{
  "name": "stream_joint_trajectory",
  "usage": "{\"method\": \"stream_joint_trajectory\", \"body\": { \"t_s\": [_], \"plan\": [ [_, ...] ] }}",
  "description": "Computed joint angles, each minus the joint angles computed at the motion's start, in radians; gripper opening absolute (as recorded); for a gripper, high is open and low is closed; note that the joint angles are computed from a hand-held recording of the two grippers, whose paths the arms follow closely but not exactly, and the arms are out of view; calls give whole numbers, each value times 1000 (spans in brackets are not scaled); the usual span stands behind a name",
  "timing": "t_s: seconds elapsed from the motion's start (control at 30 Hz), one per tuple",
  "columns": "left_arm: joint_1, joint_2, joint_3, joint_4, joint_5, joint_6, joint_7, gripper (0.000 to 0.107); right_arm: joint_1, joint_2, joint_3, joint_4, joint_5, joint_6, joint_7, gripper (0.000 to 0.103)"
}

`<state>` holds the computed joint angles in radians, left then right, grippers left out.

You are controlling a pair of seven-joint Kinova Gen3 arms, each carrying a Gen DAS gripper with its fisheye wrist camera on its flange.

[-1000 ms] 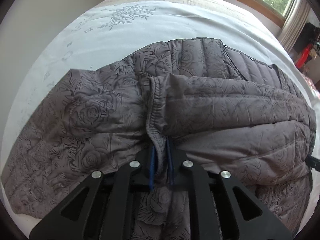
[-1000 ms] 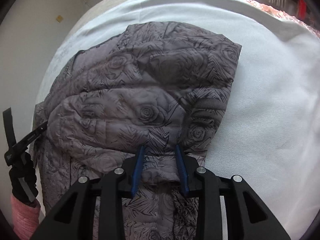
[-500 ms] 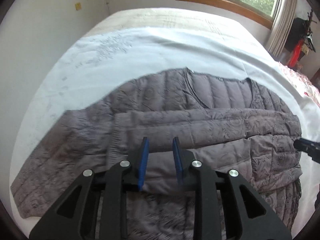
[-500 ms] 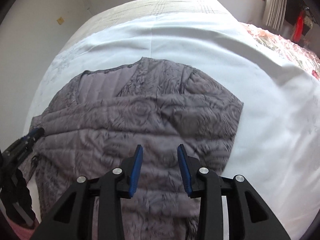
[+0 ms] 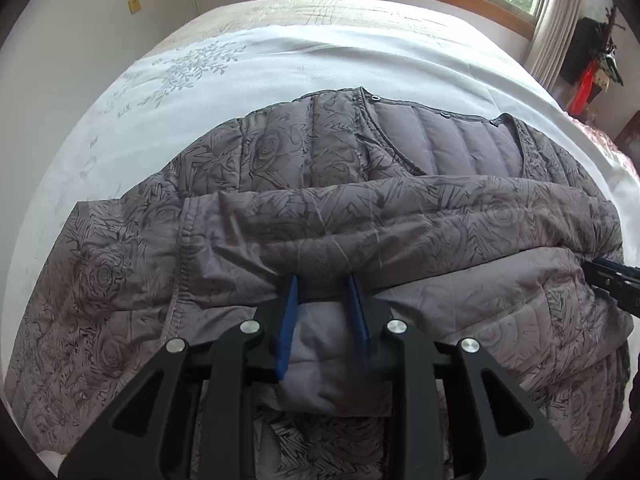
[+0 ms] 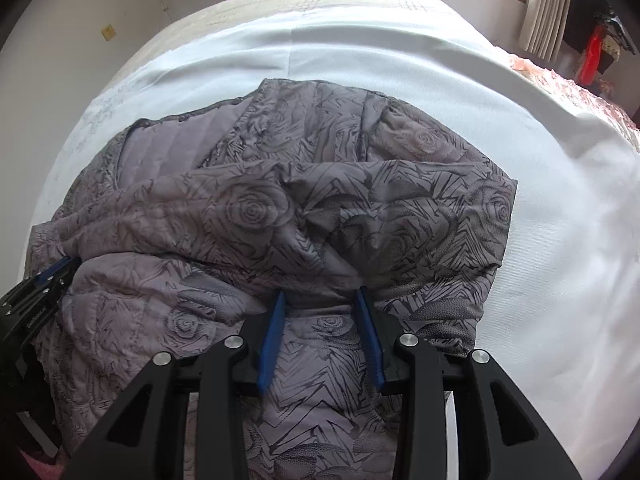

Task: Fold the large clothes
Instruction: 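Open the left tool to release the folded edge and press it flat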

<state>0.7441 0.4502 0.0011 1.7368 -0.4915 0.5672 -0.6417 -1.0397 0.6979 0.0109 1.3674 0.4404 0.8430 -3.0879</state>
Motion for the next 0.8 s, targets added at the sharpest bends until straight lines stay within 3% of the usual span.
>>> {"method": "stream_joint_trajectory", "body": {
  "t_s": [0.23, 0.37, 0.6, 0.8],
  "plan": [
    [13, -27, 8, -8, -8, 48, 18, 25, -37, -93, 27, 115, 48, -97, -96, 38],
    [23, -61, 13, 12, -39, 45, 48, 29, -42, -113, -10, 99, 71, -73, -78, 38],
    [1, -39, 44, 16, -31, 38, 25, 30, -2, -60, -53, 43, 1, -60, 1, 38],
    [14, -24, 26, 30, -36, 13, 26, 30, -27, -29, -21, 37, -5, -71, 10, 38]
  ]
}}
